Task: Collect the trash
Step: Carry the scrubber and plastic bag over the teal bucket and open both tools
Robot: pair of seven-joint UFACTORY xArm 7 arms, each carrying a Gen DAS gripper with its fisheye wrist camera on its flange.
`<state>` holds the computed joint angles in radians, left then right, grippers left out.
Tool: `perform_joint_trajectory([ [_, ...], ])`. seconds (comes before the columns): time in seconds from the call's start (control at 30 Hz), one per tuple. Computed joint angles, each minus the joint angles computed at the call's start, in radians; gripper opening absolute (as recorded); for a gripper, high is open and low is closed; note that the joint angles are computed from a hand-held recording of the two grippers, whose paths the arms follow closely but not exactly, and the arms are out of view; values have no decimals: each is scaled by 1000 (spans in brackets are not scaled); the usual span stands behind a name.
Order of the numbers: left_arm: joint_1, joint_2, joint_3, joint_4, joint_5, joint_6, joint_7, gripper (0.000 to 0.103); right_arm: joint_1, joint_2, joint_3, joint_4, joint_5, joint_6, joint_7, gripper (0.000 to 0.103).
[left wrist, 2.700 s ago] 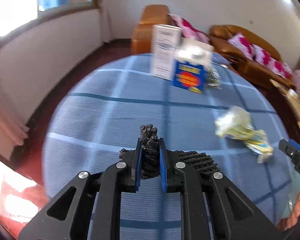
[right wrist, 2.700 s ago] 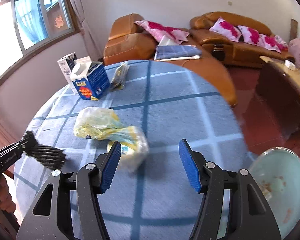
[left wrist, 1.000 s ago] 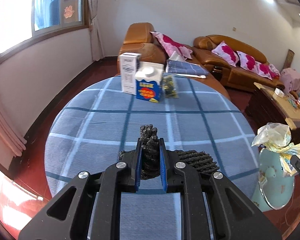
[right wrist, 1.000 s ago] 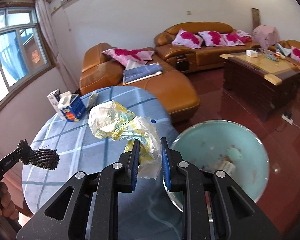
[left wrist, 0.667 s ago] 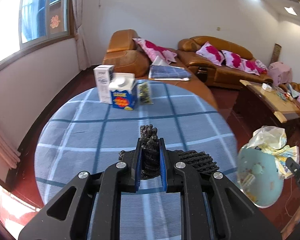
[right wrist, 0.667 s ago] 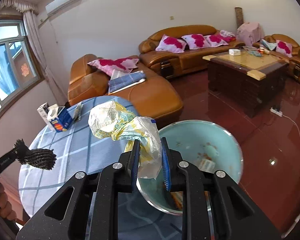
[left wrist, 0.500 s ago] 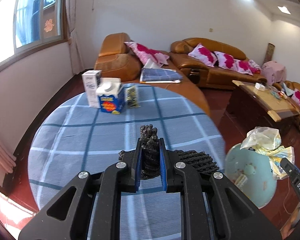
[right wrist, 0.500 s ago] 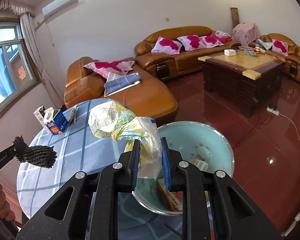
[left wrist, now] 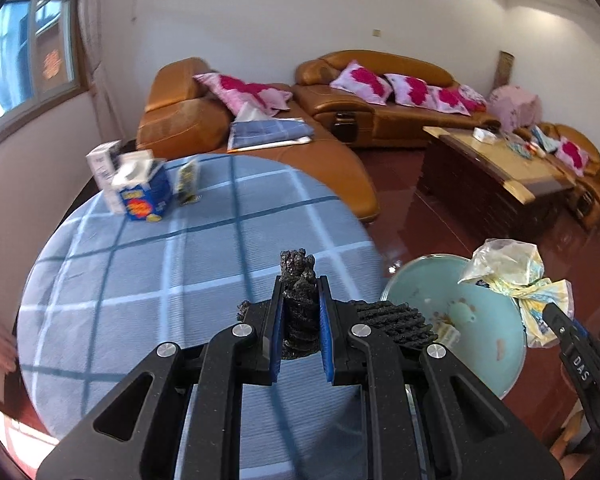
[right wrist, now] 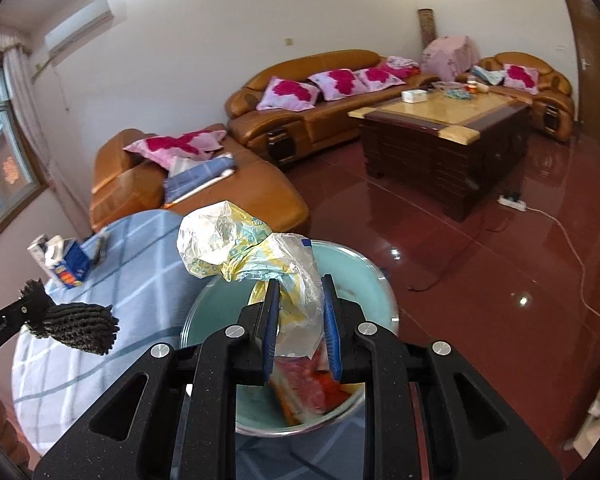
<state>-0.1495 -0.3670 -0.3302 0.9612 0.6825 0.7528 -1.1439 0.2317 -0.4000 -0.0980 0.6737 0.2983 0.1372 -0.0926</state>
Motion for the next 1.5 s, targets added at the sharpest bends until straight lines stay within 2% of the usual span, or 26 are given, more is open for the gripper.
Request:
perform_joint_trajectory([
  [0.1,-9,80,-22,45,28,-17,-22,15,-123,14,88,-12,-99,-27,77,21],
  [0.2,-42,161,-23,100,62,-12,-52,15,-158,38,100,-13,-150,-33,106,21],
  [0.3,-82,228,-12,149,99,3,-68,15,-125,55,60,-15,-145,-33,90,21],
  [0.47,-150,305,27,206,133,15,-85,15,-132,98,52,-4,-146,-23,98,21],
  [0.63,-211,356,81,235,138,5,-76,15,-241,137,158,9,-271,-36,207,21],
  [0.77,-239,379,112,243,123,-5,-65,15,-285,157,211,16,-379,-46,277,22],
  [0.83,-249,391,121,251,123,-6,-59,15,-268,163,195,16,-392,-51,276,22],
  [1.0,-265,409,139,260,111,-3,-49,15,-155,180,96,28,-283,-32,173,22],
  [1.1,-268,417,146,262,98,-8,-38,15,-130,192,81,39,-238,-22,130,22],
  [1.2,-272,427,151,268,88,-9,-27,15,-50,209,15,65,-94,14,12,22],
  [1.3,-277,434,155,271,80,-10,-22,15,-35,221,6,80,12,35,-65,23],
  [1.43,-280,433,159,271,72,-10,-18,15,4,231,-20,108,200,89,-222,27],
  [1.5,-281,434,160,271,75,-8,-17,15,-11,229,-3,109,235,91,-245,30],
])
